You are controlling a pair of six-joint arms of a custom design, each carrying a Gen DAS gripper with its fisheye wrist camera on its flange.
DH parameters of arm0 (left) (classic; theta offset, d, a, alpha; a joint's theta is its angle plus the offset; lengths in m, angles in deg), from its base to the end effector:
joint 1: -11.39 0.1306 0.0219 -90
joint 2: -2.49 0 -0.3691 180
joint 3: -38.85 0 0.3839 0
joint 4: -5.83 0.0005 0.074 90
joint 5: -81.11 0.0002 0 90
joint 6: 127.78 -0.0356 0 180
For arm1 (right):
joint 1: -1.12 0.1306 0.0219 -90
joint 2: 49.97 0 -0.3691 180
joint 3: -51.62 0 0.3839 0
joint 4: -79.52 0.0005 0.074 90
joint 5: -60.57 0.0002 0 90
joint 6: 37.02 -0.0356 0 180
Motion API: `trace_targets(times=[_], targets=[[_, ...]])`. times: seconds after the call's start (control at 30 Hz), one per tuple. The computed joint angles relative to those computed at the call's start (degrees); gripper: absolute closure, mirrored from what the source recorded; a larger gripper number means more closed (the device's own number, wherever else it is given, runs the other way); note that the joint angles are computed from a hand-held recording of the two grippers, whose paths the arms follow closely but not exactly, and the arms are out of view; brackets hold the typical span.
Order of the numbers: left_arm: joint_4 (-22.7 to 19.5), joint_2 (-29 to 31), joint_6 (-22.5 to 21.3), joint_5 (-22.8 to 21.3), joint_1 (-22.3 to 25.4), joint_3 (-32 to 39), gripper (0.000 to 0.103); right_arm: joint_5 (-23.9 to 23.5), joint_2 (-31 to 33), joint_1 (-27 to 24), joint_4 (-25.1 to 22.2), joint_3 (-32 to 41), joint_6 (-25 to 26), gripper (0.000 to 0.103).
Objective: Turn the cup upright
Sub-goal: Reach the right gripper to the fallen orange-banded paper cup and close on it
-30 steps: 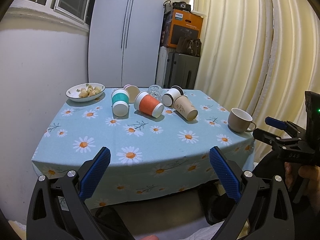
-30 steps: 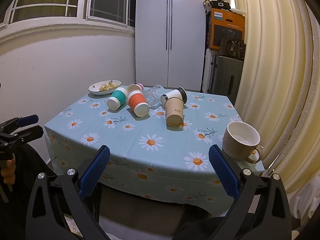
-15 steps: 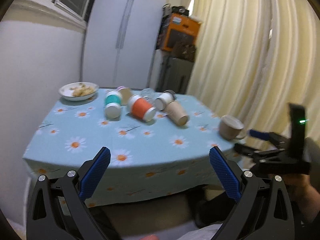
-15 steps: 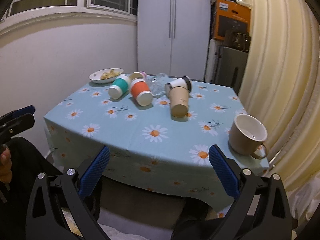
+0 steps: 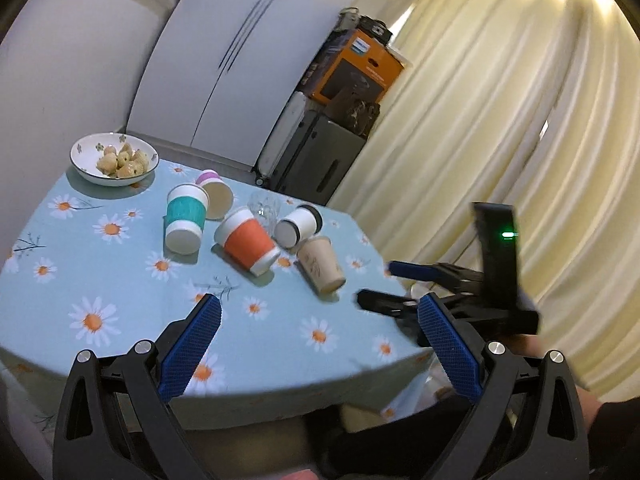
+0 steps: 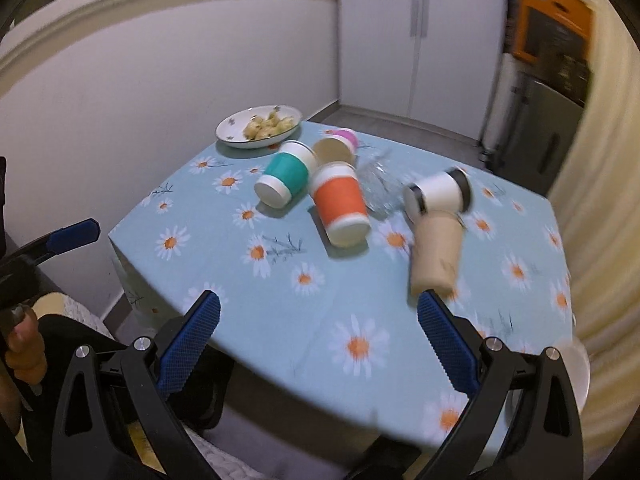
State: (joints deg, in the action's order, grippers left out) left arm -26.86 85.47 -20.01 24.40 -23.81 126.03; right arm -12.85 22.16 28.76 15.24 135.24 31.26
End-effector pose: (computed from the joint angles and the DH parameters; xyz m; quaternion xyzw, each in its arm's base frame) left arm 0.3568 -0.2762 0.4754 0.2695 0.7917 -0.4388 0.3287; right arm 0.3151 0.1530 0.4721 -0.0025 0.9390 0.0077 0.3439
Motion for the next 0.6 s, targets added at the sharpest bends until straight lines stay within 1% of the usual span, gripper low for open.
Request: trace_targets(times=[0.07, 0.1, 0.13, 0.2, 0.23, 0.27, 0.3, 0.37, 0.43, 0.5, 0.53, 0.6], targets=[[-0.25, 2.21, 1.24, 0.8, 0.57, 2.05, 0.007, -3.13, 3.93, -2.72, -0.26, 3.07, 3.28, 0.005], [-0.44, 3.09, 1.42, 0.93, 0.8, 2.82, 0.007, -6.43, 7.22, -4.78, -1.26, 5.75, 5.17, 0.006], [-0.75, 4.25, 1.69, 1.16, 1.0, 3.78, 0.007, -8.19, 8.91, -5.97, -1.95, 7.19, 6.13, 0.007], [-2.23, 6.89, 2.94, 3.1, 1.61, 5.82, 0.007, -11.84, 14.09, -8.41, -5.09, 11.63, 8.61, 0.008], [-2.85, 7.87, 3.67, 4.13, 1.96, 6.59, 0.007, -13.93, 17.04, -9.8, -6.88, 14.27, 9.78, 0.014], [-3.68, 9.32, 4.7, 5.47, 2.33, 7.64, 0.007, -15.35, 19.16, -10.7, -7.6, 16.02, 10.23, 0.015], [-4.28, 10.25, 5.15, 6.26, 2.55, 8.41, 0.007, -16.75, 22.22, -11.78, -9.74, 18.88, 11.01, 0.015], [-5.22, 12.64, 7.0, 8.81, 3.09, 10.2, 0.007, -17.35, 26.03, -12.96, -12.66, 22.58, 12.09, 0.015], [-5.38, 14.53, 8.95, 10.8, 3.59, 11.38, 0.007, -16.93, 29.5, -13.74, -15.41, 25.79, 13.41, 0.015], [-6.08, 16.48, 10.62, 12.06, 4.01, 12.84, 0.007, -16.84, 32.08, -14.42, -17.24, 27.96, 13.92, 0.017], [-6.36, 17.17, 11.36, 12.33, 4.1, 13.43, 0.007, -17.06, 33.35, -14.67, -18.23, 29.03, 14.36, 0.019], [-7.93, 19.5, 12.77, 13.41, 4.5, 15.34, 0.007, -17.11, 35.26, -14.94, -19.72, 30.61, 15.28, 0.022]])
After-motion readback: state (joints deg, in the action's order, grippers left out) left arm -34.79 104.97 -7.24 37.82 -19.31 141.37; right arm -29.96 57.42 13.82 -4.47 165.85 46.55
